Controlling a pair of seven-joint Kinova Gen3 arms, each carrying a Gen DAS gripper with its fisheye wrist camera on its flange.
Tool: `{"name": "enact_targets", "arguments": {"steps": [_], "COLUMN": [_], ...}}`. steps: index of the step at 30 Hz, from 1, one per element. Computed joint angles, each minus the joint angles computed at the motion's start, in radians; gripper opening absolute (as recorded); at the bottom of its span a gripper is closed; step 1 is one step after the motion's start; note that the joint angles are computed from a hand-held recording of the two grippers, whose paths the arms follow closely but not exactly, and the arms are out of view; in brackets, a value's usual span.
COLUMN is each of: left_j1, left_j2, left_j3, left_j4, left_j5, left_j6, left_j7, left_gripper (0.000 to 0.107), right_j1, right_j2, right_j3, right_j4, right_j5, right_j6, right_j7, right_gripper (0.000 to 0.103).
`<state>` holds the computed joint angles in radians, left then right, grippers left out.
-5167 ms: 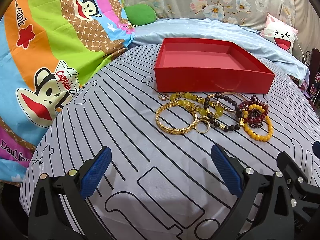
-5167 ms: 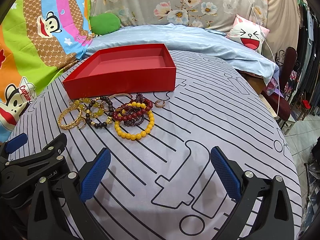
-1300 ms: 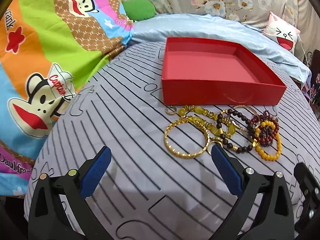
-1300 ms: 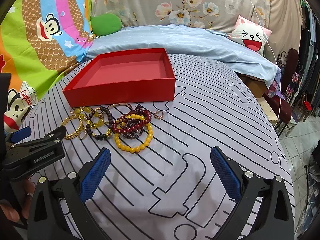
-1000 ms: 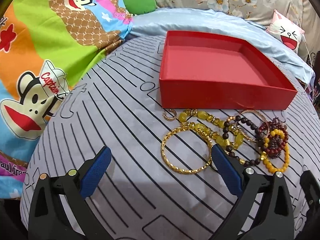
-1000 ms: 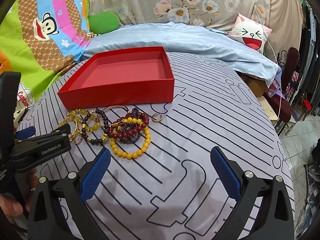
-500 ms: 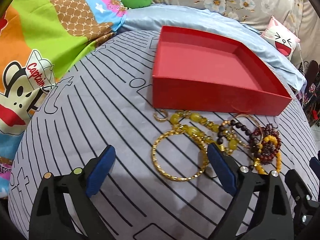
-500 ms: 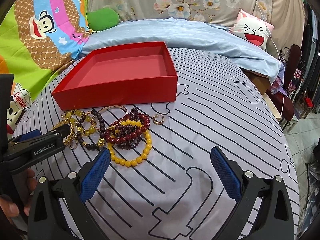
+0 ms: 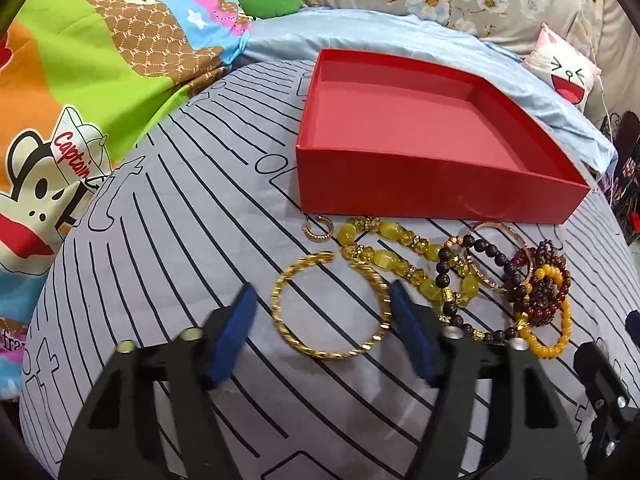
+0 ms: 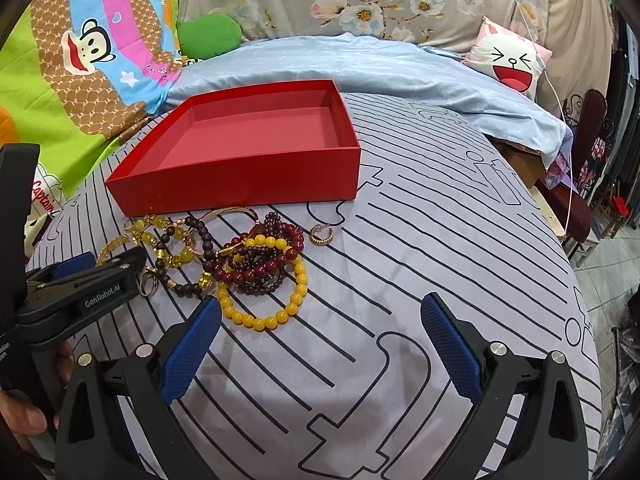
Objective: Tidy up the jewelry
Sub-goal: 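Move the left tool to the gold cuff bangle and grasp it, then grasp the black bead bracelet with the right tool while the left tool lifts the gold cuff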
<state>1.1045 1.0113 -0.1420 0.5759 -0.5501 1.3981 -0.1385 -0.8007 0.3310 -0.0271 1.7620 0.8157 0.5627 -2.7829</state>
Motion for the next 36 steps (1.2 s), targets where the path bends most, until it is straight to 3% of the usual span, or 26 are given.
{"name": "enact_targets", "arguments": {"steps": [5,17,26,36], "left_j1": [0.031,0.077,0.060,0.048], "left_j2": [-0.055,-0.133,-0.158,-0.166], "left_j3": [-0.012,0.011,0.036,0.046], "left_j4": [0.117,0.289,0.339,0.359], "left_j5": [-0.026,-0.099,-0.112,-0.113], "left_j6": [-0.071,-0.108,-0.148,-0.179], "left_j7": [0.082,0.258,0.279,0.277], "left_gripper": [0.055,0.056,0.056,0.056], "right_j1": [0.004,0.007,0.033,0.049], "right_j2": [-0.008,-0.001,0.092,0.166], "right_j3": [-0.001,-0.012,-0.030,-0.025], "right_j4": [0.017,-0.018,-0.152,-0.256], "right_j5": [0.002,-0.011,-0.189,-0.378], "right_j6": [-0.007,-0.052,-0.061,-0.047], "right_j7": [-0.006,0.060,0.308,0.528], "right_gripper": [0.096,0.093,0.070,0.029]}}
